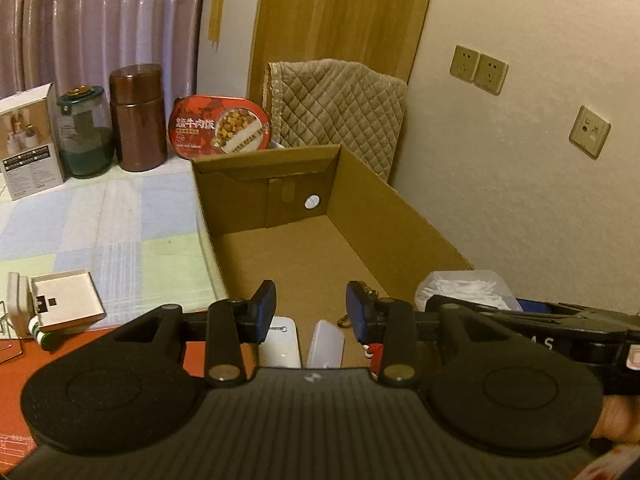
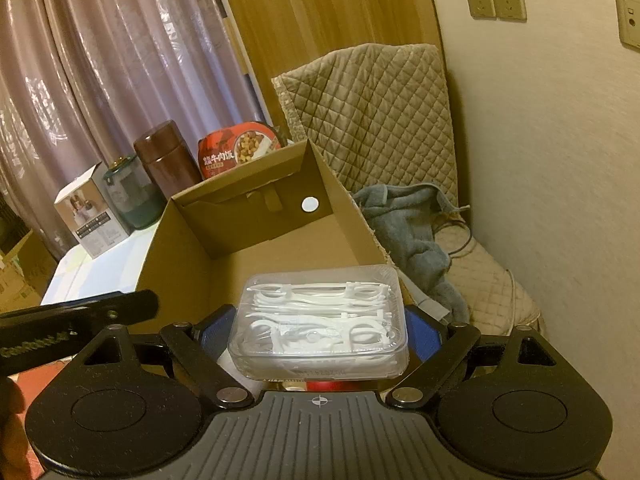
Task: Organize rigid objects
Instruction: 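Open the left tool to drop the remote while the right tool releases the floss box into the box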
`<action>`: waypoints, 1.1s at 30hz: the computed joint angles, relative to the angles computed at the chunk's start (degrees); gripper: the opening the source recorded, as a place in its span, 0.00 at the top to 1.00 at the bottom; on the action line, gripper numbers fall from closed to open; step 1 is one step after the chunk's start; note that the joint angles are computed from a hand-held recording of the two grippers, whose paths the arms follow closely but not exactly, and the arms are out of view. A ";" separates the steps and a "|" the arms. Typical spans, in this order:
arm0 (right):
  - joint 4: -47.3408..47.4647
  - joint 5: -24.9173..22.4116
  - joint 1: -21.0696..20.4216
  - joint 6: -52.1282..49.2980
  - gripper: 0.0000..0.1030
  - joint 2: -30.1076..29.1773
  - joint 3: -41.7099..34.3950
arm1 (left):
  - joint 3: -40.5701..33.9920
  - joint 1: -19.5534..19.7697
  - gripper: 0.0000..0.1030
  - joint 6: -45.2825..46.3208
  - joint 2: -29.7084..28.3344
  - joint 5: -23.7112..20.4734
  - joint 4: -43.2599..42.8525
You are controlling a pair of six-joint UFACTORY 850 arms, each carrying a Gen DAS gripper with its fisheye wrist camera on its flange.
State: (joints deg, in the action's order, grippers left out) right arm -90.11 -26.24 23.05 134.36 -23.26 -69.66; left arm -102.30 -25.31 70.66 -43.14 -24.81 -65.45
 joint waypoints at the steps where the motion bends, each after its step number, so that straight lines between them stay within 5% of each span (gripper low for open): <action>1: -0.02 -0.08 0.06 0.02 0.17 0.03 0.02 | 0.57 0.20 0.68 0.67 0.45 0.28 -0.71; 24: 1.11 3.33 0.18 -1.45 0.17 -0.65 -1.15 | 6.88 3.37 0.68 5.43 5.12 1.91 -6.61; 33: -2.70 0.90 1.37 2.28 0.17 1.20 -0.28 | 9.92 4.72 0.68 9.52 7.22 2.48 -10.51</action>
